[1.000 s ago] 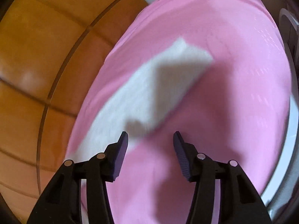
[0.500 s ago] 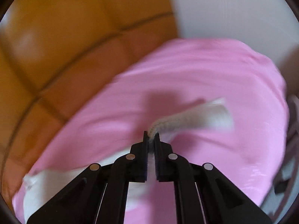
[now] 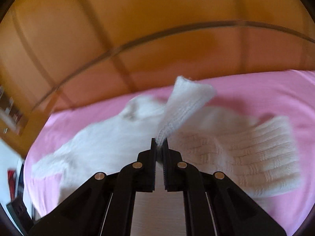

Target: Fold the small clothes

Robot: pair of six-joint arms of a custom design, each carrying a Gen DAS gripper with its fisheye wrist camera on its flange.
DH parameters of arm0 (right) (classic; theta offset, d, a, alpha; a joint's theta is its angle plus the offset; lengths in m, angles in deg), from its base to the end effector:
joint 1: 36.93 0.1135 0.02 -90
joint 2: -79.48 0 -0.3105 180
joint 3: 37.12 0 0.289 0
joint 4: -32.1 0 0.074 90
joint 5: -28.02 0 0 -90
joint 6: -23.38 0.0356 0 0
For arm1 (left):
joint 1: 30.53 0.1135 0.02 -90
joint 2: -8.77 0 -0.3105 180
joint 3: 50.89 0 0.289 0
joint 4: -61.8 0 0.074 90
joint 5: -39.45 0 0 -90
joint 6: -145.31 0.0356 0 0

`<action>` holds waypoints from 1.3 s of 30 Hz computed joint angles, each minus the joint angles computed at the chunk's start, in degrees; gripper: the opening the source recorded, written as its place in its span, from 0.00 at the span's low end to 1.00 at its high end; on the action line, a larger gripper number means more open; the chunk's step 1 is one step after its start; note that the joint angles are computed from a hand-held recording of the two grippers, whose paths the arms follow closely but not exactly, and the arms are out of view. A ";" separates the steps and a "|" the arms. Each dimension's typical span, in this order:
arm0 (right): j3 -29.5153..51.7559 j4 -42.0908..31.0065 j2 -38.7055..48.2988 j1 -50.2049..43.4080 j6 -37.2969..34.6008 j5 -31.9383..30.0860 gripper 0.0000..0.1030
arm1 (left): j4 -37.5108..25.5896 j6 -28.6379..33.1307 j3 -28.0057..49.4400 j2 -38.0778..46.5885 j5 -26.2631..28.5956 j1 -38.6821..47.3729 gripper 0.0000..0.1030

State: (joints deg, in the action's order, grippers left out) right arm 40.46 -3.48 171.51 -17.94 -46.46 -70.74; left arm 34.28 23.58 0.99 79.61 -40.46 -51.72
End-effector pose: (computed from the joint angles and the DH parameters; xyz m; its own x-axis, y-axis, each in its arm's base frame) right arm 0.3585 0.1291 0.2680 -0.8230 0.0770 -0.5628 -0.1390 0.9334 0.3310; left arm 0.2462 -0.1021 0.2338 -0.8214 -0.2369 -0.5189 0.0428 0.8815 -0.4702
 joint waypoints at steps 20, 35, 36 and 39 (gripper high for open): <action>-25.43 -4.02 -30.04 -15.69 4.12 -7.32 0.77 | 4.69 -5.36 19.44 23.57 12.19 4.29 0.59; -24.43 -0.65 -29.09 -25.19 5.09 -11.40 0.79 | 7.27 -4.55 26.99 23.20 9.88 5.84 0.04; -24.02 0.10 -28.39 -24.19 5.20 -10.99 0.79 | 6.22 -3.15 26.82 22.70 9.43 6.45 0.04; -21.90 2.75 -24.56 -19.44 6.17 -8.76 0.79 | 3.42 -0.68 25.64 22.72 8.02 7.75 0.04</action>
State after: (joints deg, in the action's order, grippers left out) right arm 18.56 -0.74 146.95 -37.38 -40.29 -79.49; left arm 37.70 22.90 26.63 102.33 -32.44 -43.97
